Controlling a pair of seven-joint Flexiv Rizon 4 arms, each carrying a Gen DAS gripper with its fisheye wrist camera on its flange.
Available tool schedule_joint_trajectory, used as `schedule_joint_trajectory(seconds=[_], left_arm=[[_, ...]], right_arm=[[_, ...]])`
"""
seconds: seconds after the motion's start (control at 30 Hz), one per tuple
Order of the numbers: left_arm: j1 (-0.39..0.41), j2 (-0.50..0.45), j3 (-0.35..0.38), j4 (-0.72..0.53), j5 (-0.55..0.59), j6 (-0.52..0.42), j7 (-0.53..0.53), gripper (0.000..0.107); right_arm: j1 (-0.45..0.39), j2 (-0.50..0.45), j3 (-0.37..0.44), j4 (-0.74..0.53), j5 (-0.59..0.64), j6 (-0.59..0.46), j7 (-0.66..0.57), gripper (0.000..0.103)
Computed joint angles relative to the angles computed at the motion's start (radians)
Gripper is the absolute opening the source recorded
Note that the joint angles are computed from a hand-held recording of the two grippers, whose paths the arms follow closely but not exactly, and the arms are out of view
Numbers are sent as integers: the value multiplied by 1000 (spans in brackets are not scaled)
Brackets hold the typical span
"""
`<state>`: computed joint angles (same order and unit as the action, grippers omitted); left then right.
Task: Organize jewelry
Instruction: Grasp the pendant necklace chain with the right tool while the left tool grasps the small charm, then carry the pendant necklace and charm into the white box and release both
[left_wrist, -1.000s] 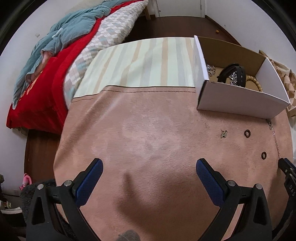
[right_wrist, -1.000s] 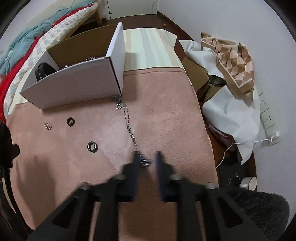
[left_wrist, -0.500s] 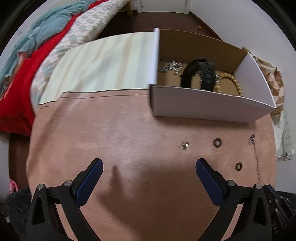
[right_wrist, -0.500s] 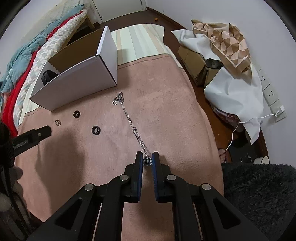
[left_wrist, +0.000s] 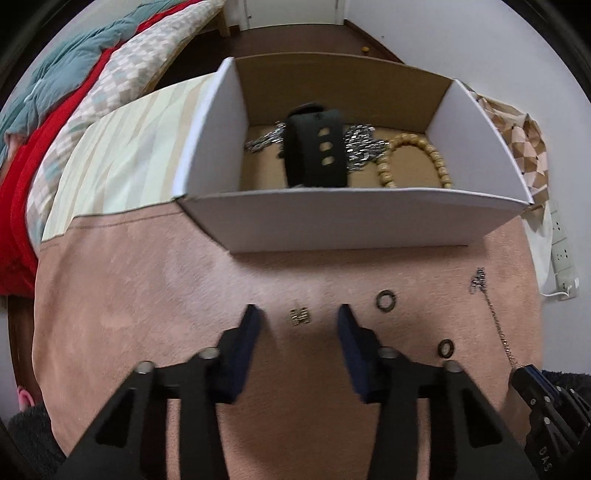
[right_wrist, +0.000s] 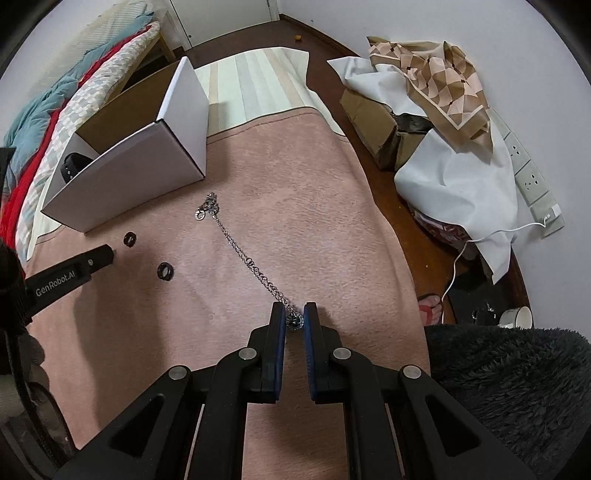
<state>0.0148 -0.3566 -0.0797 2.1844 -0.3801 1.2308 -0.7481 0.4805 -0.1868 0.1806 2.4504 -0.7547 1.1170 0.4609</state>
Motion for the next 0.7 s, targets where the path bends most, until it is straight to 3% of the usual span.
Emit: schedule_joint_trajectory(seconds=[0.1, 0.13, 0.5, 0.7], left_arm=[[-1, 6, -11, 4, -6, -4, 14, 7], [1, 9, -14, 5, -12, -9, 19, 6], [12, 81, -23, 52, -108, -31, 117, 6], [15, 153, -15, 64, -221, -58, 222, 6]], right_arm=[[1, -4, 0, -4, 1, 0, -2, 10], [2, -3, 0, -5, 1, -3, -4, 10], [-4, 56, 10, -25, -47, -27, 4, 10], [-28, 119, 25, -56, -99, -50, -12, 10]])
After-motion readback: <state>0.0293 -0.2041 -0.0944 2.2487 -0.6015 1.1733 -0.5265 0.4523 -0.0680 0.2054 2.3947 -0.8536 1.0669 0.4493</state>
